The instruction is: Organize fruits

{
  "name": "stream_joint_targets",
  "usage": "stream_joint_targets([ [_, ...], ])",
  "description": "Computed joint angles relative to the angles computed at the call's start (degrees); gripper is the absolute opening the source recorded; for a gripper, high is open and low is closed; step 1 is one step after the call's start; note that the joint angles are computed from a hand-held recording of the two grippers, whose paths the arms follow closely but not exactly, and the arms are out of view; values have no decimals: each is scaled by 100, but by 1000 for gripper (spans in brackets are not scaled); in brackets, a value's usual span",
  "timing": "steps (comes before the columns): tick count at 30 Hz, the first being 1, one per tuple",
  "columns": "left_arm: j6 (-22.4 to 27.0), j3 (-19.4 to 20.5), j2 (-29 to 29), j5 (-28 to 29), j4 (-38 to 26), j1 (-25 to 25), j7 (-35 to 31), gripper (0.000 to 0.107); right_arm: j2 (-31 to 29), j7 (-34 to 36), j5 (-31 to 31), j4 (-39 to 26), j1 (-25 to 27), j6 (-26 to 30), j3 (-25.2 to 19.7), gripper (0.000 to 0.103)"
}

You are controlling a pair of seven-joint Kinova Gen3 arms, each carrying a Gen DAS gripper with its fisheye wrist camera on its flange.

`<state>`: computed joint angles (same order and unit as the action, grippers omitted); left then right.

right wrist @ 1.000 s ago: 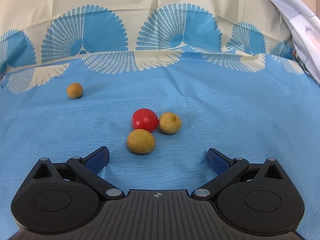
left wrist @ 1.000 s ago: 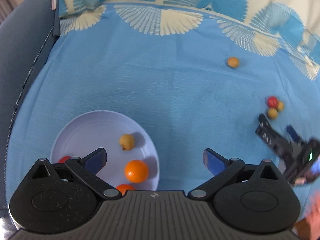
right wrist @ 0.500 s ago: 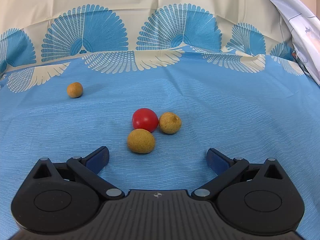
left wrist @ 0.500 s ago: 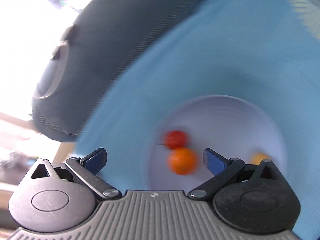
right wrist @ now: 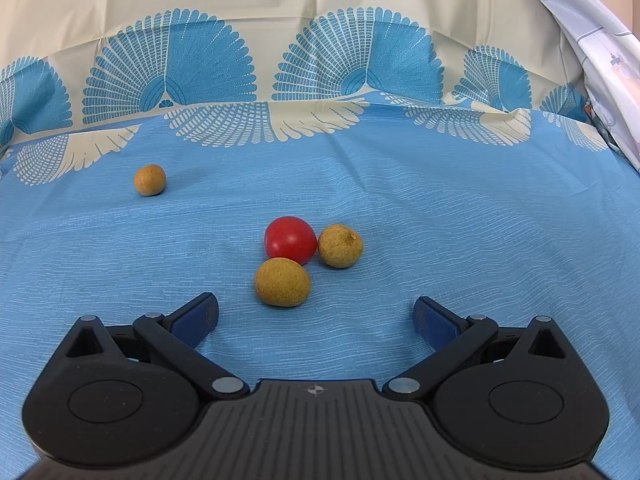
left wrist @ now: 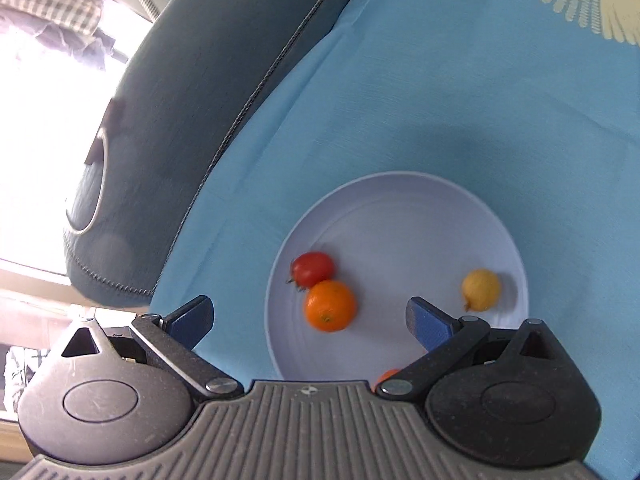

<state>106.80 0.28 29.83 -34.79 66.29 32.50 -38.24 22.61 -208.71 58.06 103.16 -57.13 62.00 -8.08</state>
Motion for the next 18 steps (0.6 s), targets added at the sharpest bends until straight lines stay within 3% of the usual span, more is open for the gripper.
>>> stream_joint_targets([
  [4,126,-112,30,-44,-171,-125,160,102,-3,-2,1,3,2,-1,-2,103],
  [12,-303,69,-223,72,28,-165,-143,102,2,-15,11,8,-1,0,-1,103],
  [18,-1415,299,-1051,37,853,-168,-268,102,0,-18,15,12,1,-1,-3,103],
])
